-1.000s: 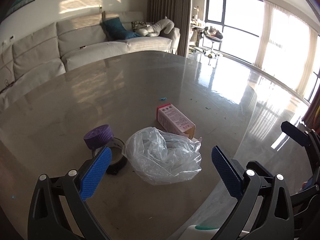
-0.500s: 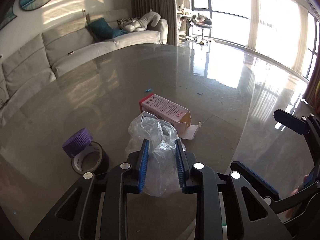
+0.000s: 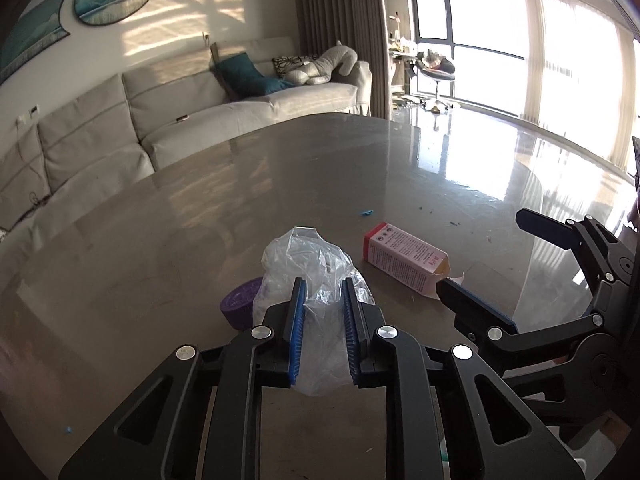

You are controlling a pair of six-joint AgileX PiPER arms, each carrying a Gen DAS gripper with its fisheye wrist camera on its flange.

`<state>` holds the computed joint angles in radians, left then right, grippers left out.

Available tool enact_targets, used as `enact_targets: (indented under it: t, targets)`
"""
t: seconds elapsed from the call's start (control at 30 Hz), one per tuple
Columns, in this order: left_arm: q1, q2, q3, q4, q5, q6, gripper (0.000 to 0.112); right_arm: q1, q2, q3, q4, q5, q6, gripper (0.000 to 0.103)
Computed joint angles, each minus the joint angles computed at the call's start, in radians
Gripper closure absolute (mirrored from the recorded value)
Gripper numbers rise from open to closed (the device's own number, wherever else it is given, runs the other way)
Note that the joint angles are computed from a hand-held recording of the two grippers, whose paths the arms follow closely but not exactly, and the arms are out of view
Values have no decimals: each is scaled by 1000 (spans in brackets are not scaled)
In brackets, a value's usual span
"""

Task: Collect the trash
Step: 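Grasp the clear plastic bag with the left tool while the right tool grasps the pink box, then carry the plastic bag and pink box to the white bin and release both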

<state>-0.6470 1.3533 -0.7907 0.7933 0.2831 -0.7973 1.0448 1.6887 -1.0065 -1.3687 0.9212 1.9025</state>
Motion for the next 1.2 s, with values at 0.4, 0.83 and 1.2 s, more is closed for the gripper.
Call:
enact_targets:
  t: [0.4,0.83,1.2]
  targets:
    - [28,29,-6,18,-17,-6,95,-152,76,-56,100,-220,-108,39]
    - [67,-14,21,-30,-53,40,95,-25,-44,-29,38,-84,-49,73]
    - [87,-88,42,-423,-61,427,95,146,-109,-50,90,118,-120,73]
